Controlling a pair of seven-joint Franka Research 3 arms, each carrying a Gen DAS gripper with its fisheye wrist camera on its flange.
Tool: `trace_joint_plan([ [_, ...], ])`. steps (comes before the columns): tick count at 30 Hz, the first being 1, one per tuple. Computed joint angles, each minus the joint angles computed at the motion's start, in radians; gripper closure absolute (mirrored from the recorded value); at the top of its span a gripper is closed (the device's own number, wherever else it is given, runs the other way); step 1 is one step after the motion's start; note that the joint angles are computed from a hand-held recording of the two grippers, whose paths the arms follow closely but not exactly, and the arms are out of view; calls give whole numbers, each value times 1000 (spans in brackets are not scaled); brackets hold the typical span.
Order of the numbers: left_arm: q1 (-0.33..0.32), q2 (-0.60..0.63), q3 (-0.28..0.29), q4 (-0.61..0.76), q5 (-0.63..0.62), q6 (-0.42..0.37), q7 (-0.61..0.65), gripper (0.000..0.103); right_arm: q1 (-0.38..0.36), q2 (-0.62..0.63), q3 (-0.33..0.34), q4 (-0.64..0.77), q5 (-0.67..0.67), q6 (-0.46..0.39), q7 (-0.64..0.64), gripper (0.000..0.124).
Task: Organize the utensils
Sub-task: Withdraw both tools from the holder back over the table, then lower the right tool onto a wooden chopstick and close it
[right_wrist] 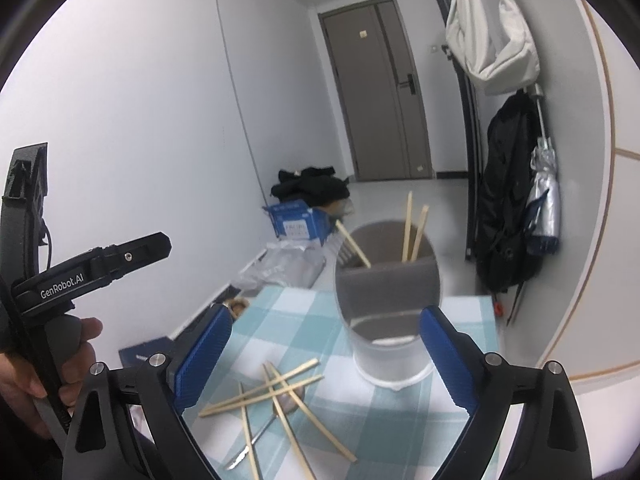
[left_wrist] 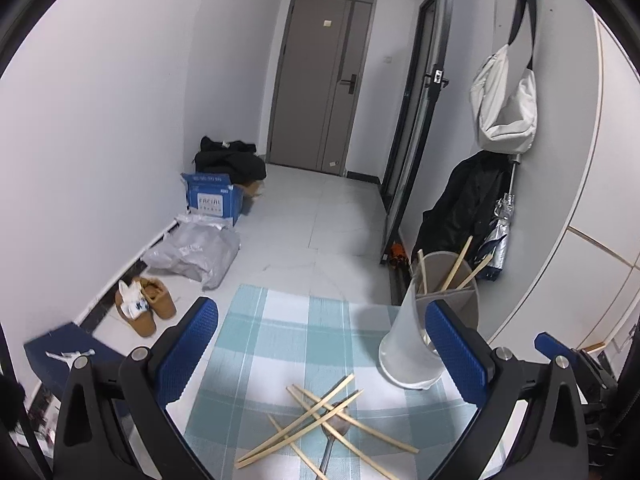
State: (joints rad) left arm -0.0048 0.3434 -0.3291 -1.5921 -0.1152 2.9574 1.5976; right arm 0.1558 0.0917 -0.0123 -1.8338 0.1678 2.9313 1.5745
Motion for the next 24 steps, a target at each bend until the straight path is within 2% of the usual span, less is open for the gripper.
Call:
trace_joint_plan([
  [5, 26, 16, -6, -7, -25, -12, 8, 1, 11, 26, -3, 4, -32, -37, 15, 28],
  [8, 23, 24, 9, -4, -10, -19, 3, 1, 16, 52, -2, 25, -40, -92, 21, 28],
  [10, 27, 35, 14, 15, -15, -56, -11, 1, 16, 76, 7, 52, -28, -155, 2, 28],
  [12, 50, 54, -5, 44, -50, -98, 5, 1, 16, 95, 16, 70, -11, -191, -34, 28],
  [16, 36, 76, 29, 82, -41, -154, -12, 1, 25, 136, 29, 109, -4, -263, -103, 29],
  [20, 57, 94, 28, 124, -84, -232, -18, 1, 33, 175, 43, 151, 24, -338, -174, 31],
  [24, 65, 115, 40, 166, -122, -315, -46, 1, 51, 216, 38, 198, 21, -406, -182, 31],
])
